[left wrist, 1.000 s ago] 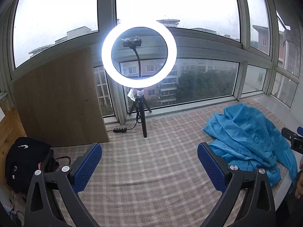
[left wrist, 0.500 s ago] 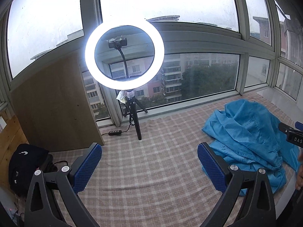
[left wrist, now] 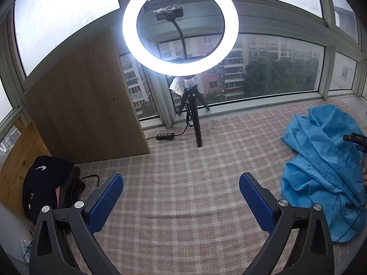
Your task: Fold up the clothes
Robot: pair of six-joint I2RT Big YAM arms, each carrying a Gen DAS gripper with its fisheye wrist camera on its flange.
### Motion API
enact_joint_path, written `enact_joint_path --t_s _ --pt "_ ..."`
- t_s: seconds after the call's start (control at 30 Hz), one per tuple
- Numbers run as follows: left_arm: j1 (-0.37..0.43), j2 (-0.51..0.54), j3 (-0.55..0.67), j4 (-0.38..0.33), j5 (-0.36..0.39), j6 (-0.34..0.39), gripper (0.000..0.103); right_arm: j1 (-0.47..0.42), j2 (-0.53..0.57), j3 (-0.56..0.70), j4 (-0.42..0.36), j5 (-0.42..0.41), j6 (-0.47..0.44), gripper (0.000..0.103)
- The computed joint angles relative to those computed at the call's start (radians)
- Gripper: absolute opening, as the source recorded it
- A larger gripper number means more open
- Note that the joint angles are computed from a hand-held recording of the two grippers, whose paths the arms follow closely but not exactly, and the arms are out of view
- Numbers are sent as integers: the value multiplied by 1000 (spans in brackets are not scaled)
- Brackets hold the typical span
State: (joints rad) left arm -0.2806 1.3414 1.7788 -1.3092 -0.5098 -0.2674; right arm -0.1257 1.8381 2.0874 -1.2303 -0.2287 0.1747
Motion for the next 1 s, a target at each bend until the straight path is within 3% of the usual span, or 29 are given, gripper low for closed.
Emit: enact_joint_path --t_s 0.07,0.13,0.2,0.27,0.3,0.5,0.67,0.8,0.93,1.0 --pt "15 -2 -10 -10 2 -6 102 15 29 31 -9 13 -32 103" --pt "31 -8 -25 -14 12 -7 102 47 38 50 -30 52 -113 89" --pt "48 -17 -40 -14 28 -5 102 85 45 69 -69 103 -189 35" --pt "66 -28 -57 -5 51 4 102 108 22 48 -85 37 -183 18" --pt "75 -35 -67 3 60 10 102 118 8 34 -89 -4 -175 14" --pt "131 -81 -105 39 126 36 102 242 -135 -111 -18 -196 -82 9" --pt "214 -142 -148 70 152 45 102 423 -180 -99 11 -285 -69 9" --pt "324 -210 -198 85 190 33 102 595 -144 -15 29 -377 -56 8" --pt "438 -281 -240 79 178 33 102 737 4 194 3 -480 -20 8" --pt "494 -313 -253 63 181 31 102 789 122 368 -116 -513 -57 10"
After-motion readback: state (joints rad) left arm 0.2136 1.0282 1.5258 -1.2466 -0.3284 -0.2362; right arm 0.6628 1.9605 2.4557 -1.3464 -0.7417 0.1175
